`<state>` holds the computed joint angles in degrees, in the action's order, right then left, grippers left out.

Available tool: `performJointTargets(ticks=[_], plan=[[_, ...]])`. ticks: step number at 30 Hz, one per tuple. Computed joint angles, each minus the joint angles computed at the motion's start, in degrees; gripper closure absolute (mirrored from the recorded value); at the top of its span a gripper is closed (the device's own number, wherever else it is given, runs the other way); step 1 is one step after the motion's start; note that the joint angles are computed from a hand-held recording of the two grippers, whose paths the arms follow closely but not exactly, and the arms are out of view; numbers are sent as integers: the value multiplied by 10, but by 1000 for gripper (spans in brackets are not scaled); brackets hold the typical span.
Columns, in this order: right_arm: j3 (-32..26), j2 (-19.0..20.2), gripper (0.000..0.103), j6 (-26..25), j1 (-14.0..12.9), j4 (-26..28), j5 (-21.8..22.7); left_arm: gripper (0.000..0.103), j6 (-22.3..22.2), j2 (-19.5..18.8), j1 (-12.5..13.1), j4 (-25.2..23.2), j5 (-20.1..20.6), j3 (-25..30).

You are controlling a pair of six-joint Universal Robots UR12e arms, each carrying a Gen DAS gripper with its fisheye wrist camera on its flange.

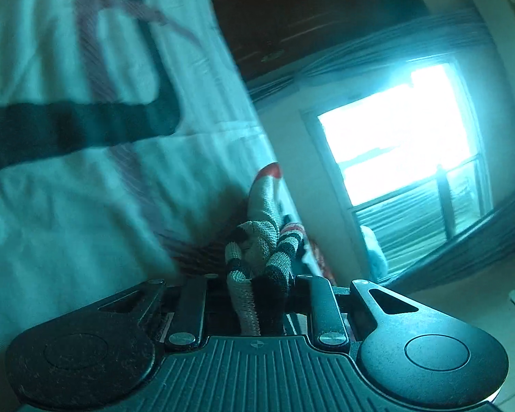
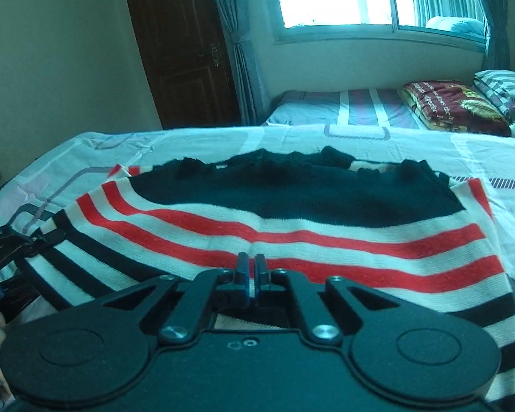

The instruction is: Fold small clothes

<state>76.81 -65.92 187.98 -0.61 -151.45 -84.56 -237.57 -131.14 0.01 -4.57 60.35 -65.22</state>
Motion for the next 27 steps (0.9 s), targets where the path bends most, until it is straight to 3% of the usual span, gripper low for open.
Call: performJointTargets(ticks=[8, 11, 17, 23, 25, 27], plan=[[12, 1, 103, 28, -3, -19, 5, 80, 17, -14, 0, -40, -14, 33], [16, 0, 103, 30, -1, -24, 5, 81, 9, -23, 1, -26, -27, 47], [29, 0, 103, -9, 2, -58, -8, 81, 55, -32, 2, -14, -74, 88], [36, -1, 103, -9, 8, -77, -26, 81, 131, -61, -15, -67, -153, 196], [36, -2, 103, 23, 4, -75, -13, 81, 185, -71, -28, -118, -181, 237], [42, -10, 103, 95, -12, -68, 36, 81, 256, -78, -44, -185, -198, 271]])
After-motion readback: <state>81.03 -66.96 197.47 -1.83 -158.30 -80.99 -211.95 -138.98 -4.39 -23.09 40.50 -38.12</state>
